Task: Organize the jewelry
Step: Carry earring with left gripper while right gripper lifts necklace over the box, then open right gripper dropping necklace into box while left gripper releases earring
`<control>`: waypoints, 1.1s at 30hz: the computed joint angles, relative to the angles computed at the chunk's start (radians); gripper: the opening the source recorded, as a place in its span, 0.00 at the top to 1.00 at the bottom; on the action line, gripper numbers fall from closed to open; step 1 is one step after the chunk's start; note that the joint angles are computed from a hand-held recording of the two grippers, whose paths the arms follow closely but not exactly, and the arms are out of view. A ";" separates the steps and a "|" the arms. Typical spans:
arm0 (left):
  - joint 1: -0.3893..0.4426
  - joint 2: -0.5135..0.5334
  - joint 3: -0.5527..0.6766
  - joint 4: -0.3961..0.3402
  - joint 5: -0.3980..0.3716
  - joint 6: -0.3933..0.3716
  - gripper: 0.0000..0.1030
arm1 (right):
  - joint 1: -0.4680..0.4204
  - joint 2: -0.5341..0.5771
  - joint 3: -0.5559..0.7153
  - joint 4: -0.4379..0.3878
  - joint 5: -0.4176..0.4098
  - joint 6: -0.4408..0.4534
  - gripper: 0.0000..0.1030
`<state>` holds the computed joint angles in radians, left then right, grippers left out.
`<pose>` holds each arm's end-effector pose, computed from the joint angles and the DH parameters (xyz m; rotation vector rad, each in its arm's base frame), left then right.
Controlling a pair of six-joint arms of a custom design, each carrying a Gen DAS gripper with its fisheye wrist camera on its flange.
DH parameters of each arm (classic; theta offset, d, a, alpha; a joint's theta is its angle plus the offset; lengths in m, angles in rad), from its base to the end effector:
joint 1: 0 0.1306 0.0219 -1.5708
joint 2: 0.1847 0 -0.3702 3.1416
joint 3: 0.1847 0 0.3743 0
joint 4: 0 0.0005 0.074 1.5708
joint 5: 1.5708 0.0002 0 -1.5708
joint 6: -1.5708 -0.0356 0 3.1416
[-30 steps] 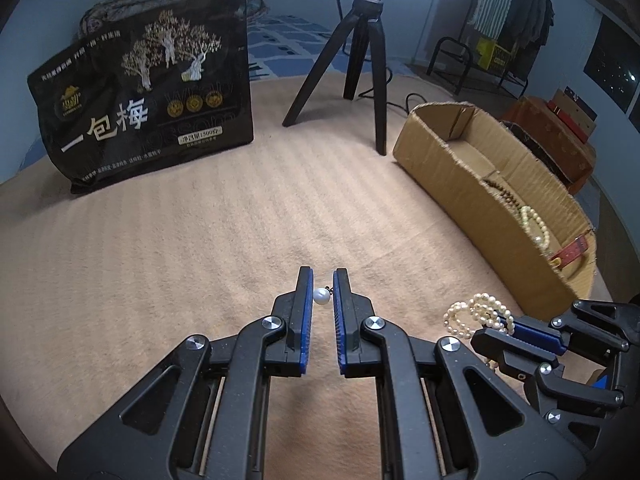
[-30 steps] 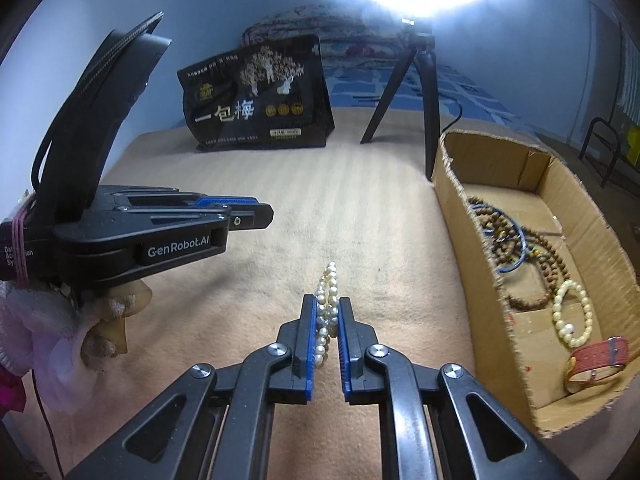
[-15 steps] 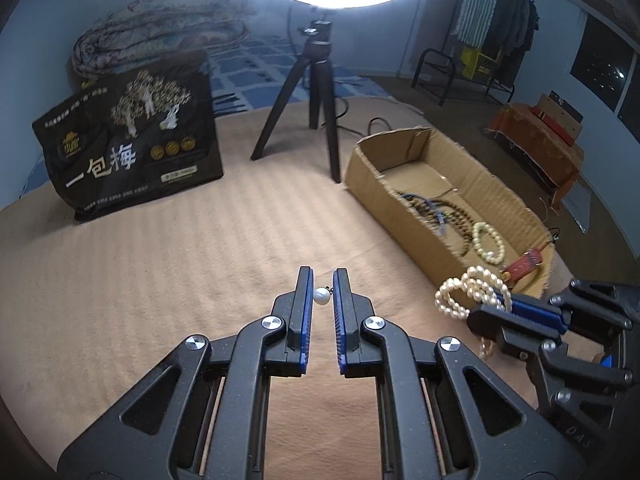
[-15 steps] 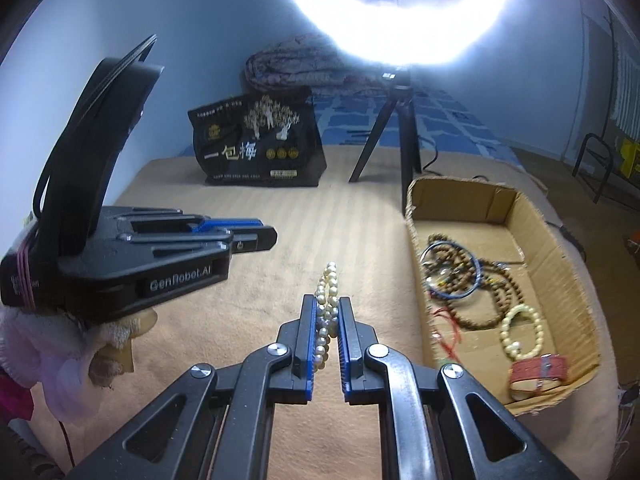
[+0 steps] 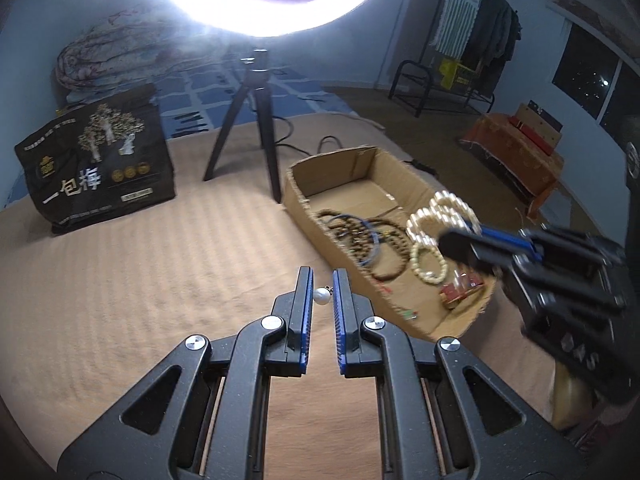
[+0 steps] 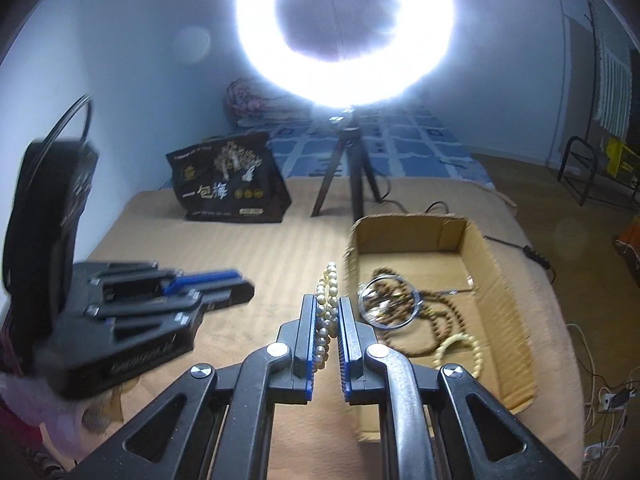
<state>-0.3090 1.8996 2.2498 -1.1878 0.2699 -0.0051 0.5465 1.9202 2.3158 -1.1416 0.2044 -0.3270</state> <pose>0.5949 -0.2004 0.5009 0.5025 2.3676 -0.4649 0.5470 0.3237 0.5195 -0.1496 2.3021 0.2123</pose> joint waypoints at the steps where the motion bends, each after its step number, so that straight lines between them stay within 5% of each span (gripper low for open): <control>1: -0.007 0.001 0.003 -0.001 0.001 0.004 0.92 | -0.009 0.002 0.006 -0.003 -0.003 0.002 0.93; 33: -0.127 0.113 0.131 -0.027 -0.046 0.119 0.92 | -0.178 0.124 0.145 -0.068 -0.154 0.041 0.93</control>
<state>-0.4357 2.0129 2.3805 -1.2146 0.2239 0.1141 0.3684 2.0438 2.4612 -1.2098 0.0500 -0.2862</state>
